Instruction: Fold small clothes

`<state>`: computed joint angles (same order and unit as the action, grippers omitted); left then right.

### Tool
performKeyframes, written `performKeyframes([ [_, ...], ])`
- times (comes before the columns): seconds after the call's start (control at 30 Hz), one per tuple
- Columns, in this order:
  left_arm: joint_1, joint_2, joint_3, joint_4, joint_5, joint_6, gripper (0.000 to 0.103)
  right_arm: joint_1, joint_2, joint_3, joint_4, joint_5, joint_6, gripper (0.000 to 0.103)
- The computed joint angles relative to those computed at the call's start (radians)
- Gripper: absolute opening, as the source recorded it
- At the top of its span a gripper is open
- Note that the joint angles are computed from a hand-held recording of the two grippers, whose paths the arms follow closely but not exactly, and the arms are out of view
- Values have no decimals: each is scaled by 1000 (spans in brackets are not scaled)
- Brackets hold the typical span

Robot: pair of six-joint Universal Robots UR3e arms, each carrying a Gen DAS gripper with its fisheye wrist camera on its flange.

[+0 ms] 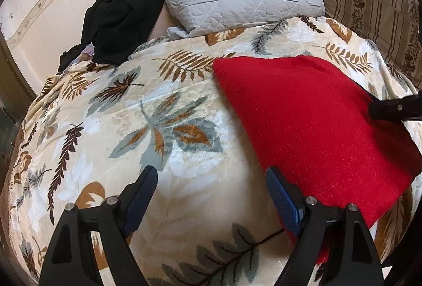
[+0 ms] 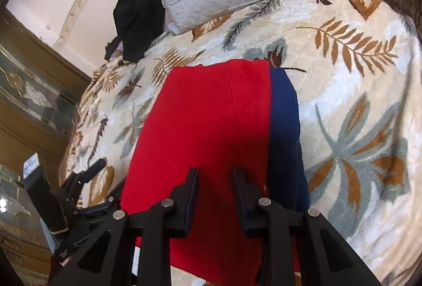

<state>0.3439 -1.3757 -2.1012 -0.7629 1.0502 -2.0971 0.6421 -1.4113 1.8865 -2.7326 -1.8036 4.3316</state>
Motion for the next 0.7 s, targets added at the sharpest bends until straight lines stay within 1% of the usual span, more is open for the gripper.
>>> performKeyframes([
  [0.13,2,1,2,-5,0,2,84,-12,-36,33,-27,20,4,30],
  [0.3,0,-6,18,-19,-6,0,84,-3,-85,114,-133,-18,43,32],
  [0.4,10,-12,57,-80,-29,8,84,-16,-123,176,-167,-28,60,32],
  [0.47,20,-17,93,-130,-49,0,84,-42,-154,252,-243,-9,72,33],
  [0.5,32,-21,116,-166,-73,7,84,-54,-168,302,-300,-4,87,38],
  [0.53,39,-27,136,-195,-91,13,84,-60,-175,337,-343,-6,99,57],
  [0.57,45,-35,160,-232,-108,23,84,-62,-188,376,-376,-20,121,68],
  [0.6,49,-47,188,-277,-121,35,84,-61,-197,394,-384,-35,140,72],
  [0.63,50,-60,216,-321,-129,46,84,-61,-206,410,-395,-44,151,72],
  [0.7,46,-82,254,-375,-134,52,84,-81,-228,461,-453,-27,147,72],
])
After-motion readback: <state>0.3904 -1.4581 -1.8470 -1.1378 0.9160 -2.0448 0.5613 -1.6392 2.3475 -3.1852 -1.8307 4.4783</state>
